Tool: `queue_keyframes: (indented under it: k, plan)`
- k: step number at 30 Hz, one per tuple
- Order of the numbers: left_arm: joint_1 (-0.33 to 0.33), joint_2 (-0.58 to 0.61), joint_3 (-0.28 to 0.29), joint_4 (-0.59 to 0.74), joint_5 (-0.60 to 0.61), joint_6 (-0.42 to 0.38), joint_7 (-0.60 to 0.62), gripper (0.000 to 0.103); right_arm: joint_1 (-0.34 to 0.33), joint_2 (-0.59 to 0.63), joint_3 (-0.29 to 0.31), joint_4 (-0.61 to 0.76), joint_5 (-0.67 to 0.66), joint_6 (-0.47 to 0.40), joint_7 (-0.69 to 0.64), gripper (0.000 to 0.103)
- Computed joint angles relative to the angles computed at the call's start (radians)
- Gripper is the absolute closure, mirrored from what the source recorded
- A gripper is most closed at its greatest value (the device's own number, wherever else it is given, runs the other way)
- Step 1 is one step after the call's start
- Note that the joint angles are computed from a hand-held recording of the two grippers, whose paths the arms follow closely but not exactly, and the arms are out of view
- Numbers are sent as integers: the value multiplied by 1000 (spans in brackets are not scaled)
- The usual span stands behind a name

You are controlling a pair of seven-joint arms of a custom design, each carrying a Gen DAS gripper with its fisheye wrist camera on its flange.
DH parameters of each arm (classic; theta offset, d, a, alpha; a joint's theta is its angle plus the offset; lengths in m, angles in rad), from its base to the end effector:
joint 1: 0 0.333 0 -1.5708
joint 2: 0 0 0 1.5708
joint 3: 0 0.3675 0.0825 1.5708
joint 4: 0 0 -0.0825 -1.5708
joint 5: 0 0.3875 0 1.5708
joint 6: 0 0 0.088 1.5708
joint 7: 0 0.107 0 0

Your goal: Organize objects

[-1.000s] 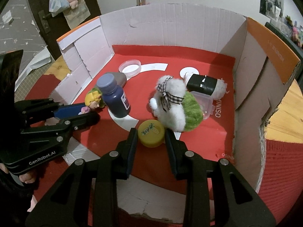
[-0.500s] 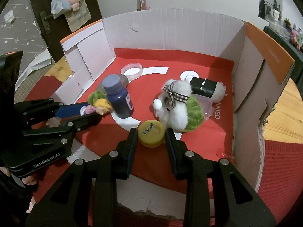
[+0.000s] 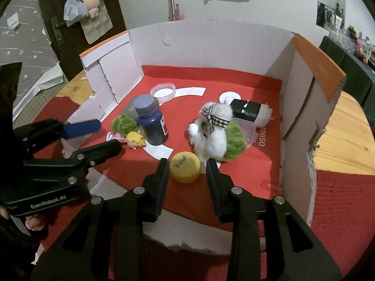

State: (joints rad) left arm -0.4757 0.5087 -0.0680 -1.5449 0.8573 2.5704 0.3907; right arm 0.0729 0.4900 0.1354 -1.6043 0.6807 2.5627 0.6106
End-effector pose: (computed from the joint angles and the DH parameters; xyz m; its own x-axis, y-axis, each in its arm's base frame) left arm 0.6489 -0.3942 0.4535 0.0418 -0.9991 -0.0079 -0.7162 -0.0244 -0.6975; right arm 0.7366 0.1270 0.4395 0.6324 -0.7639 -0.1288 -0.6440 -0.4260 -0.6355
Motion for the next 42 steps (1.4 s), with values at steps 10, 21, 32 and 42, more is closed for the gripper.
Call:
queue_keyframes:
  k: [10,21,32,42]
  plan:
    - [1,-33,0,-49,23,16,-67,39,-12,-73,19,-106,96,73,-76,56]
    - [-27,-54,5,-72,134,-55,-200,22,-14,-134,46,-209,256,251,-197,42]
    - [-26,-56,-11,-77,183,-78,-241,16,-14,-145,79,-252,418,401,-315,36]
    - [-29,-57,-13,-83,229,-76,-270,10,-17,-140,96,-252,493,438,-379,31]
